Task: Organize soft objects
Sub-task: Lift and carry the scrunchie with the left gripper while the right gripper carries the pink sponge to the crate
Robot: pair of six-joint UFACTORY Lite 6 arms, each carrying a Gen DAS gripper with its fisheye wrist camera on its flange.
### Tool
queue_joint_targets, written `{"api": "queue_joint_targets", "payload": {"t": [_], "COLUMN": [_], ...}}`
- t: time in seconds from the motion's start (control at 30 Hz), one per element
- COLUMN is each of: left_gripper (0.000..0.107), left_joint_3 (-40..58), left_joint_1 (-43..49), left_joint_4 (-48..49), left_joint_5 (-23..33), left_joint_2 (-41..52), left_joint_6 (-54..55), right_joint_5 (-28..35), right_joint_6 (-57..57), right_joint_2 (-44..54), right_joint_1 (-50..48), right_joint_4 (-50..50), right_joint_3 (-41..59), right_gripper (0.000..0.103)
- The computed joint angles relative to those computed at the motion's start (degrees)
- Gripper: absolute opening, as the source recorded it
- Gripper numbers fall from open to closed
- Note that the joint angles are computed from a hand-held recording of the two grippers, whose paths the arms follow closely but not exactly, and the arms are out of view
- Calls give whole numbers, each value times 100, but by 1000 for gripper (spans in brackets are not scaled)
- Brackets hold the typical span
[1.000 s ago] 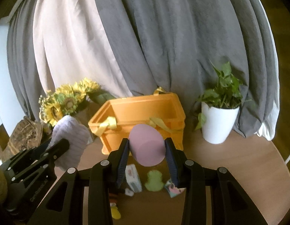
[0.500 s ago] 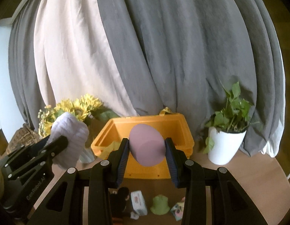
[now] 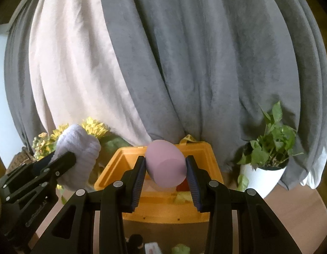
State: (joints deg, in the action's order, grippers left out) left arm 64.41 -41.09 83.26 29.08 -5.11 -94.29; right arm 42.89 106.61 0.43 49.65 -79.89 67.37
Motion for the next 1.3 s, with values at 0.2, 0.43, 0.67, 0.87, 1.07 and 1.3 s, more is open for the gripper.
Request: {"api": "queue_joint_targets", "payload": {"t": [0.2,0.43,0.67,0.87,1.07,1.3], "left_gripper": [25,25,25,25,26,26], "left_joint_3": [547,1324,2407,3309,4099,5113], "left_joint_1": [363,623,861,1035,1194,1283], "left_joint_4": [-100,-501,-1921,-3196,-4351,-5628], "left_joint_5": [-381,-576,-774,-801,-688,-295], "left_joint_2": [699,1618,2622,3422,4083,4850], "left_joint_6": [200,740,2266,3698,4961,6301], "right_joint_5": [-518,-864,-1304,-1439,-1465,-1494], "right_joint_6": [-429,-1099,-2280,-3460,-4257,-5232], "right_joint_2": [539,1264,2100,2798,3345,3801], "right_joint_1": [-598,-1119,-1662,-2004,-2238,-2491], "right_joint_4": [224,643,1763,2899,3681,4743], "right_joint_3": [547,1295,2189,2958,3551,4002], "right_gripper": [40,40,40,40,40,40]}}
